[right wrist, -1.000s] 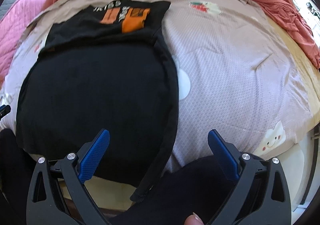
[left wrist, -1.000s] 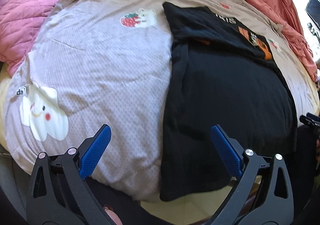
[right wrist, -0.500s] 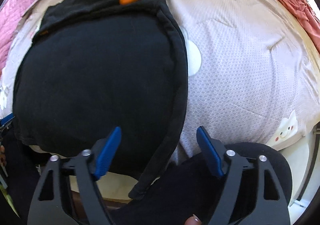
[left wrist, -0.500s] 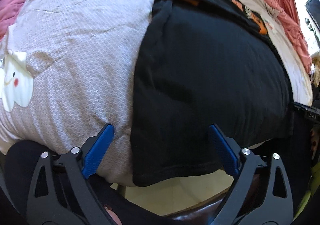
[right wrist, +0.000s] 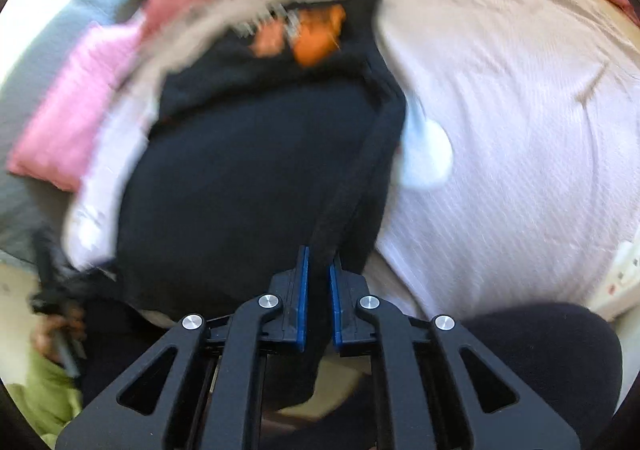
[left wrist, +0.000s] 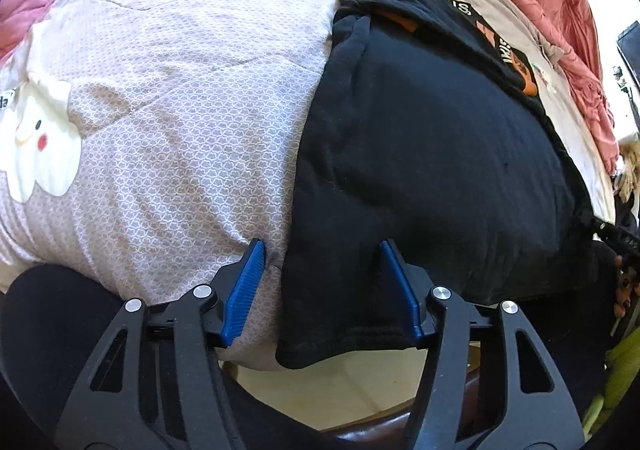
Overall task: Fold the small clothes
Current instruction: 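Grasp the shirt hem with the right gripper while the left gripper grasps it too, then lift the hem with both grippers, fold it toward the collar, open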
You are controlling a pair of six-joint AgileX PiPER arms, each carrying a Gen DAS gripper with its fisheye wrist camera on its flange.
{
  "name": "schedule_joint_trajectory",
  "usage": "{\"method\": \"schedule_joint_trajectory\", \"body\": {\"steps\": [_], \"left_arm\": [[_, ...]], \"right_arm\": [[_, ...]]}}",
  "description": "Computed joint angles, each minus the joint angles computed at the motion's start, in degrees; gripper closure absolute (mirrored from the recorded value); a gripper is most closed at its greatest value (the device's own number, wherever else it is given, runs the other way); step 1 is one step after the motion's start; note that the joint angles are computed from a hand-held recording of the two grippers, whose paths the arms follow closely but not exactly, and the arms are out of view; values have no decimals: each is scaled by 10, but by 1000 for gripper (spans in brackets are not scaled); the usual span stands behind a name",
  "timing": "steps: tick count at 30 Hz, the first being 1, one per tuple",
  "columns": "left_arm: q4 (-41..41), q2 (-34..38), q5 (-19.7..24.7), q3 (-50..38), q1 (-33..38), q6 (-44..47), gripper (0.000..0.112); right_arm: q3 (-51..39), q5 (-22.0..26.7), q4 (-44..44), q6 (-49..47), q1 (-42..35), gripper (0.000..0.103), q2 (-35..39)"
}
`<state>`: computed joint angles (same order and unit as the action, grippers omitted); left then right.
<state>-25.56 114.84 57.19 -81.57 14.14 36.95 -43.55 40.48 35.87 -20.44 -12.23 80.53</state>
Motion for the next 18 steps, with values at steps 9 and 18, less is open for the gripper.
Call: {"method": "schedule_joint_trajectory", "body": {"steps": [9, 18], "left_arm": [[25, -3, -18, 13, -16, -23, 75], [-33, -39, -4, 11, -9, 38, 107]], "right_arm": [[3, -15, 138, -122, -71, 95, -29], [6, -29, 228, -200, -83, 95, -2]]}}
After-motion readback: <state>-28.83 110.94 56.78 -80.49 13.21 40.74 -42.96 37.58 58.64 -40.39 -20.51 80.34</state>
